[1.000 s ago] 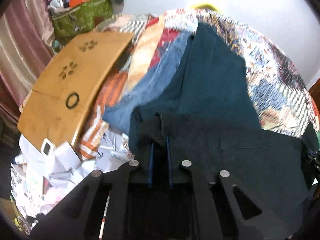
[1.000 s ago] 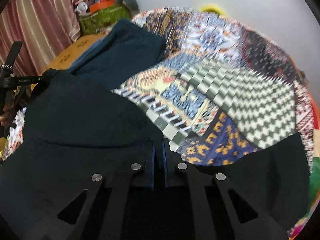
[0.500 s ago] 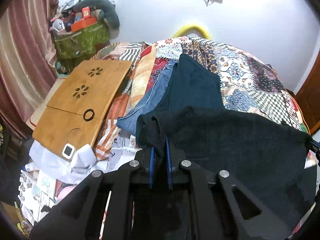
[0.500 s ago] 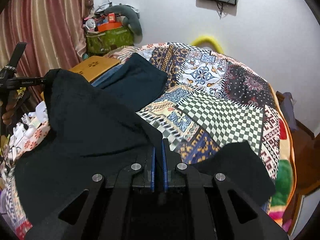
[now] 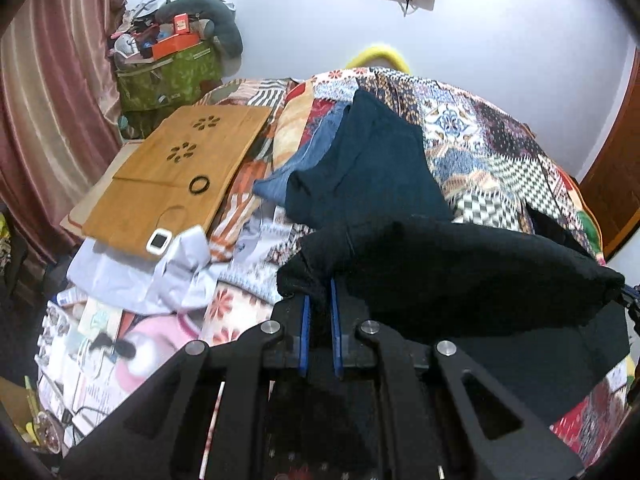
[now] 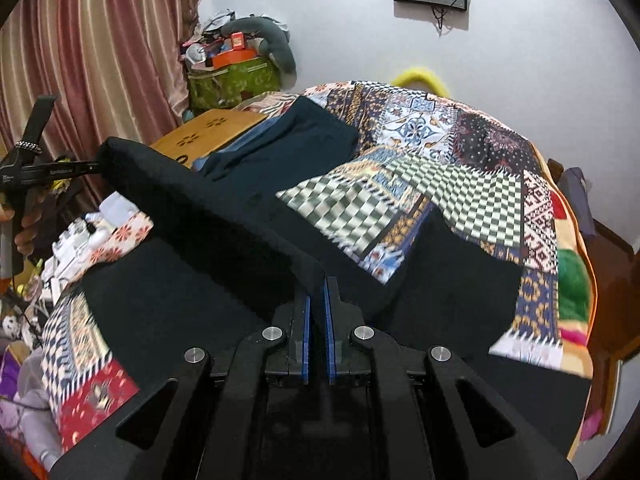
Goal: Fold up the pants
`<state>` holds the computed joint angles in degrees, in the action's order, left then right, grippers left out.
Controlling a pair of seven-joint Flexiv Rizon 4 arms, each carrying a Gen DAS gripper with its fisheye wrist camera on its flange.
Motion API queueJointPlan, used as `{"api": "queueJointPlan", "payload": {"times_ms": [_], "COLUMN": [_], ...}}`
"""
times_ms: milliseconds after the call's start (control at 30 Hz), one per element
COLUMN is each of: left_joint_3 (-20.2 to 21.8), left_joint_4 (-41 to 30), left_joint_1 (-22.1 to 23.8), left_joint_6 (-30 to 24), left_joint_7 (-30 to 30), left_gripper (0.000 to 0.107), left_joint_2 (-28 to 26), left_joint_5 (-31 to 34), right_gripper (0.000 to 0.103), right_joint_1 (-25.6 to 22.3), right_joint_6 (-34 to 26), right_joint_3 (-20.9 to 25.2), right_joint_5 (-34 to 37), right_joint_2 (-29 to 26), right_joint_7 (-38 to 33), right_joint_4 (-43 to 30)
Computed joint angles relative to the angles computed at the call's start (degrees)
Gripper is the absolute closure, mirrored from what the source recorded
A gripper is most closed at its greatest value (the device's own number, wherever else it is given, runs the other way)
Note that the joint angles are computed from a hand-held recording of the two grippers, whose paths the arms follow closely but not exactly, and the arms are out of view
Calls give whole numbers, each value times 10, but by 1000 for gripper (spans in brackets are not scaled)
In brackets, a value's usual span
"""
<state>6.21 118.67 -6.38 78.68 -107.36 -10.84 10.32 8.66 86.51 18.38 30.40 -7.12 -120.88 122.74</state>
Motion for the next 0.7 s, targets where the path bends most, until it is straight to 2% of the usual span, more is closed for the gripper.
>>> {"api": "queueJointPlan", "payload": {"times_ms": [100,133,167,367,533,700], "left_joint_3": [7,7,5,-15,-27,-13], "left_joint_4": [29,39,52,114,145,144], "left_joint_1": [-4,-1,2,22,28,11], "left_joint_6": [1,2,0,16,23,-3], "left_joint_7": [-13,-14,-12,22,50,32], "left_gripper": [100,104,104,104,104,104], "left_joint_2": [17,21,27,36,32,42], "left_joint_5": [15,15,12,-43,-82,-43], "right_gripper": [98,98,98,98,98,94], "right_joint_1": [6,7,10,40,45,34], "right_joint_6": [7,7,9,27,44,28], "right_joint_3": [4,5,6,-4,3,10], "right_joint_5": [4,9,13,-7,-25,-22], "right_joint_2": [13,16,19,21,17,33], "right_joint_7": [0,-2,-4,30,64,65], "right_joint_4": [23,29,35,74,97,100]}}
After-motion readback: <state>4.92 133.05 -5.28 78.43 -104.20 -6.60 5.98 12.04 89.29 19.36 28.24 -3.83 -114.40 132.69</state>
